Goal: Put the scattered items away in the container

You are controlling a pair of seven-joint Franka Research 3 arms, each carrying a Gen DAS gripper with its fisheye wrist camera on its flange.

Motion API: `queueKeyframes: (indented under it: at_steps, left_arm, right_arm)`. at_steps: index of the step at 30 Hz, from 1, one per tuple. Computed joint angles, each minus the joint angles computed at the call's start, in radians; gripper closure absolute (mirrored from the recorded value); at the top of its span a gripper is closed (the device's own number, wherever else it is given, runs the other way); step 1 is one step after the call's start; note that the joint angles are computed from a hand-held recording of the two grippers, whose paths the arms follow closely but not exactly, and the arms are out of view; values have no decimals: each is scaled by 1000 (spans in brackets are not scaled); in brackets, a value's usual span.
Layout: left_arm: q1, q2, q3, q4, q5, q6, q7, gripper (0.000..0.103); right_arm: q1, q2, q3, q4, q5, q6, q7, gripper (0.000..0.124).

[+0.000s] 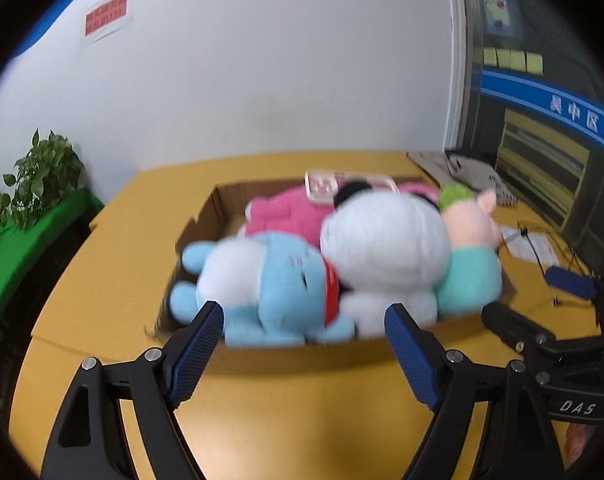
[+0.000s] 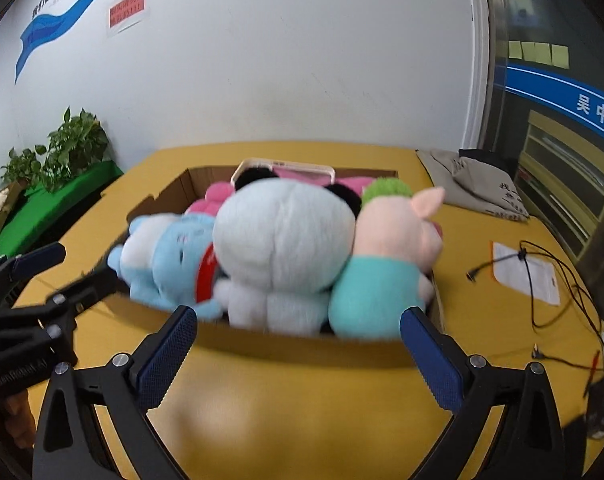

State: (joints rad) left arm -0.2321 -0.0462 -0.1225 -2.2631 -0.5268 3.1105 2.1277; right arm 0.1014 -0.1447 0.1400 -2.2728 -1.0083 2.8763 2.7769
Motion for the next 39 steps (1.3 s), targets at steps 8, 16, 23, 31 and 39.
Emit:
queueKeyframes:
  at_steps: [8, 16, 23, 31, 39]
  left_arm:
    - [-70, -81, 54, -102, -18, 4, -29, 20]
    - [-131, -115, 116, -149, 88, 32, -133, 20]
    - [-152, -118, 150, -157, 169, 41, -207, 20]
    - [-189, -120, 187, -159, 167, 35, -193, 20]
    - [-171, -118, 176, -157, 177, 23, -210, 20]
  right_arm:
    - [-12, -102, 49, -105, -7, -36, 36, 21]
    - [-44, -139, 84, -139, 16, -42, 30, 21]
    - [-58, -151, 102, -144, 28, -47, 17, 21]
    - [-64, -150, 111, -146, 36, -49, 7, 21]
    - [-65, -145, 109, -145, 36, -52, 4, 21]
